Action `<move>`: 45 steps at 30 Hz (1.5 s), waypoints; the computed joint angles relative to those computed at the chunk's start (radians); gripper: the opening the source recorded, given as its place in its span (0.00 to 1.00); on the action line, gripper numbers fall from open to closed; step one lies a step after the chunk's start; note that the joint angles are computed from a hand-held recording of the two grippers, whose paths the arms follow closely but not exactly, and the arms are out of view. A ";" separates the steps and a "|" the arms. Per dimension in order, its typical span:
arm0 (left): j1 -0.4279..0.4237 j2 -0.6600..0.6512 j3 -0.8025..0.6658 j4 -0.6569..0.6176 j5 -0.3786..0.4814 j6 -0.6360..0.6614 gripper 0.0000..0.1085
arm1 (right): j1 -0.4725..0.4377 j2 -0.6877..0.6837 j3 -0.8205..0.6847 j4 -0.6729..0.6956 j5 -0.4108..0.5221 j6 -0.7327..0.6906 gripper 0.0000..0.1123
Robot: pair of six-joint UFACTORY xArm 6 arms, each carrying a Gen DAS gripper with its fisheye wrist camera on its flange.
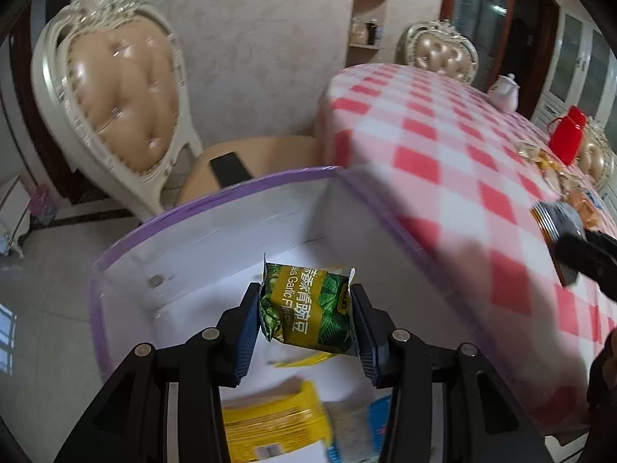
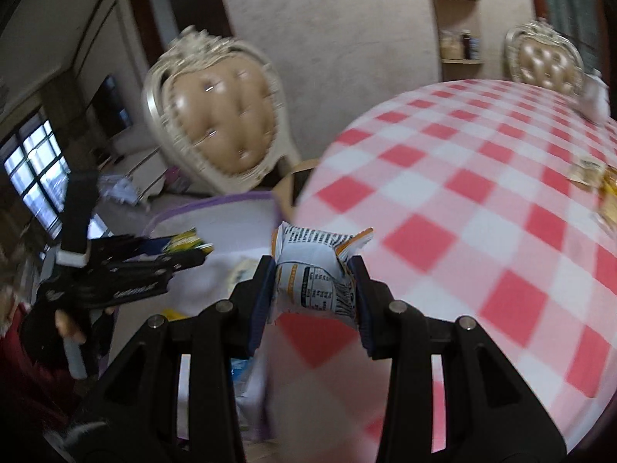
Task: Organize snacks
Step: 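Move both open tools back over the snacks on the table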
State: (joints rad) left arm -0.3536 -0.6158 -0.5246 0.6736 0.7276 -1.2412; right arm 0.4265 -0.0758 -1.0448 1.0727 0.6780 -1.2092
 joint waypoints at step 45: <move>-0.127 0.731 -0.739 -0.071 -0.274 0.203 0.77 | -0.370 -0.016 0.020 -0.038 -0.053 0.178 0.73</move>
